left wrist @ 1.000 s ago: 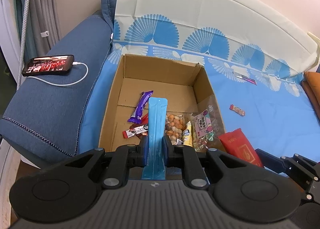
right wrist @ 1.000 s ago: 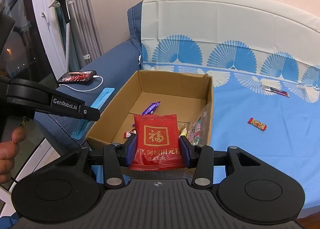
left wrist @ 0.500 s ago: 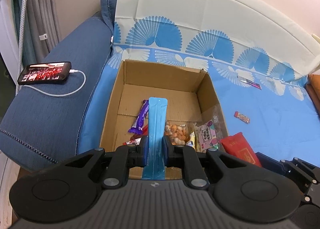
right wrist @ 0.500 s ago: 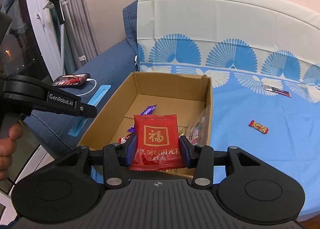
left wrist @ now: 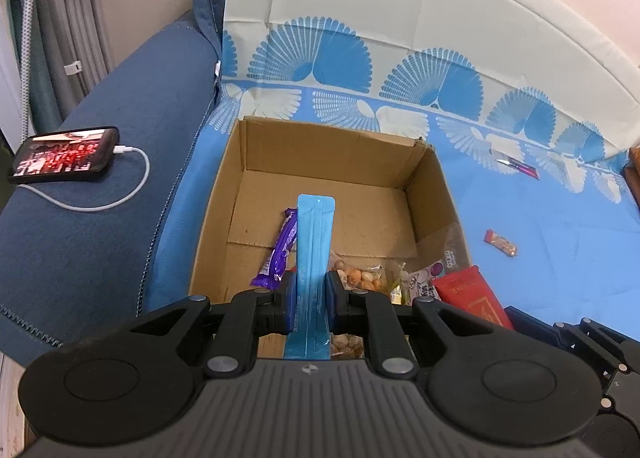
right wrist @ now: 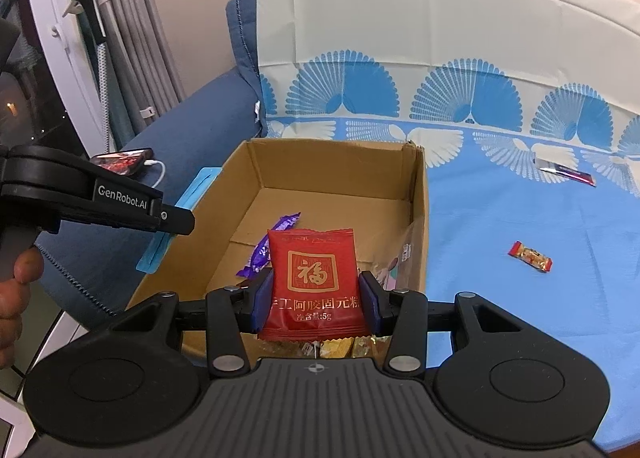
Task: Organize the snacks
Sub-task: 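Open both grippers to drop the blue stick and red packet into the box, then withdraw both grippers from the box and move toward the loose snacks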
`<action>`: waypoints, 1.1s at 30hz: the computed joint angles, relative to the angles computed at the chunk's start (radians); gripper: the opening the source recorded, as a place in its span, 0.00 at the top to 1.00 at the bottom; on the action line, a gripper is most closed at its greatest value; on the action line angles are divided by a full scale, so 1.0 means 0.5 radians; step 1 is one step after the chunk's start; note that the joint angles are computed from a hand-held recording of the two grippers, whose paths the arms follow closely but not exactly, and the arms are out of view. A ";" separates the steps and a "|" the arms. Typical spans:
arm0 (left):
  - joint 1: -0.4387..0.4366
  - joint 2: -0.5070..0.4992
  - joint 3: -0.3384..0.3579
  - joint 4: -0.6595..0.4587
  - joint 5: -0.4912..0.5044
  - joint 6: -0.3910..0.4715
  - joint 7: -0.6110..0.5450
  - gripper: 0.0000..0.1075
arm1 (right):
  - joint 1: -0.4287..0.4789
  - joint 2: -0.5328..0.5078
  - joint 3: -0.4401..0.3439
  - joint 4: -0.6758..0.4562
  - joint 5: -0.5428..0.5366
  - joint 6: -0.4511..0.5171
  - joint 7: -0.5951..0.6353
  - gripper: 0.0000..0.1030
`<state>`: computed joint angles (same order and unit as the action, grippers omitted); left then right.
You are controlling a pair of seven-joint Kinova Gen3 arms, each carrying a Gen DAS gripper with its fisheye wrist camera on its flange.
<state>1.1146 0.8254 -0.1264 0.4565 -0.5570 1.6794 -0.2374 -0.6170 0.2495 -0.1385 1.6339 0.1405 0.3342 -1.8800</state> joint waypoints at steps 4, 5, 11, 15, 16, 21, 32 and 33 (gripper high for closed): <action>-0.075 -0.002 0.028 0.074 0.047 -0.072 -0.017 0.85 | -0.003 0.110 0.015 -0.121 -0.004 0.075 0.000 0.53; -0.091 -0.005 0.034 0.100 0.059 -0.092 -0.019 0.85 | 0.003 0.141 0.012 -0.157 -0.014 0.099 0.010 0.53; -0.204 0.006 0.087 0.195 0.149 -0.186 -0.066 0.85 | 0.001 0.297 0.032 -0.325 -0.047 0.177 0.039 0.53; -0.248 0.020 0.105 0.235 0.194 -0.217 -0.093 0.84 | 0.001 0.373 0.041 -0.407 -0.072 0.205 0.056 0.53; -0.254 0.020 0.108 0.244 0.203 -0.222 -0.097 0.84 | 0.000 0.389 0.042 -0.426 -0.077 0.210 0.060 0.52; -0.287 0.017 0.117 0.255 0.252 -0.193 -0.092 0.16 | -0.020 0.432 0.077 -0.490 -0.101 0.230 0.009 0.32; -0.089 -0.035 0.089 0.252 0.133 0.048 0.115 0.05 | -0.028 0.213 0.034 -0.302 -0.108 0.280 -0.059 0.19; -0.058 -0.019 0.086 0.207 0.121 0.095 0.135 0.05 | -0.044 0.176 0.038 -0.260 -0.093 0.273 -0.080 0.19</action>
<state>1.0857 0.8158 -0.0833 0.5600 -0.4966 1.7271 -0.1697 -0.6390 0.3375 -0.1197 1.5040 0.0940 0.4708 -1.9202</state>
